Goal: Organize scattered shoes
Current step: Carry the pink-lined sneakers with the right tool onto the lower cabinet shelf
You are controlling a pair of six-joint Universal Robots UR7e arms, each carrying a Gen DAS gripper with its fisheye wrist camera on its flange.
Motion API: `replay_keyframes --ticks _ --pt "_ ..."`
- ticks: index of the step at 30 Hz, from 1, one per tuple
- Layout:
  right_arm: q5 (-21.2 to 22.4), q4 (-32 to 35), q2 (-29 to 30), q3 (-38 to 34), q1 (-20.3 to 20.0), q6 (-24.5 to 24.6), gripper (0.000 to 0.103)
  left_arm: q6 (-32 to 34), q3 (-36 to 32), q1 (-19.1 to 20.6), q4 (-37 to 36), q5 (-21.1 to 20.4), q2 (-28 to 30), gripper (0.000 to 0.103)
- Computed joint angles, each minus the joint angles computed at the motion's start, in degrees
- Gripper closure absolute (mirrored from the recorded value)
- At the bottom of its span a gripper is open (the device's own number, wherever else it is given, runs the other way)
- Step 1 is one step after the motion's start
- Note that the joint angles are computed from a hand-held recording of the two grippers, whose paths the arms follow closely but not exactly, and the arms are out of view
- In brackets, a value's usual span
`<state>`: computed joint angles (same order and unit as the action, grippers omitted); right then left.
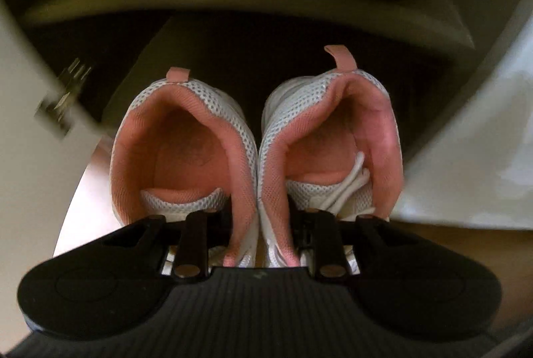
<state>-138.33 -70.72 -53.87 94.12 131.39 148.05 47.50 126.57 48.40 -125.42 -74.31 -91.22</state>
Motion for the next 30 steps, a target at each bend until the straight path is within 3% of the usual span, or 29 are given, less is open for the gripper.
replay_keyframes --ticks 4,9,15,18,22,26,30 --pt "-2.4 -0.5 -7.6 6.5 -4.4 -1.2 0.08 5.0 3.1 -1.7 -5.4 -1.3 4.0 0.022" --pt "-6.9 6.6 -7.7 7.6 -5.1 2.6 0.076 8.7 5.4 -0.4 -14.2 -3.3 9.8 0.022" --pt "-10.7 15.8 -4.5 8.4 -2.6 8.4 0.069 15.2 7.1 1.5 -23.8 -7.2 14.2 0.022" --pt "-11.6 22.4 -1.9 7.6 -0.7 15.3 0.068 19.7 7.2 3.7 -25.9 -9.7 14.7 0.023" --pt "-10.6 32.9 2.4 5.5 1.9 26.1 0.059 25.9 10.1 4.5 -33.6 -10.8 15.4 0.023" --pt "-8.4 41.0 7.3 2.4 3.5 33.7 0.05 22.9 10.2 4.7 -34.1 -11.2 15.7 0.023" --pt "-7.9 40.3 7.1 3.0 4.5 31.8 0.048 17.2 10.6 3.8 -34.4 -10.7 15.1 0.023"
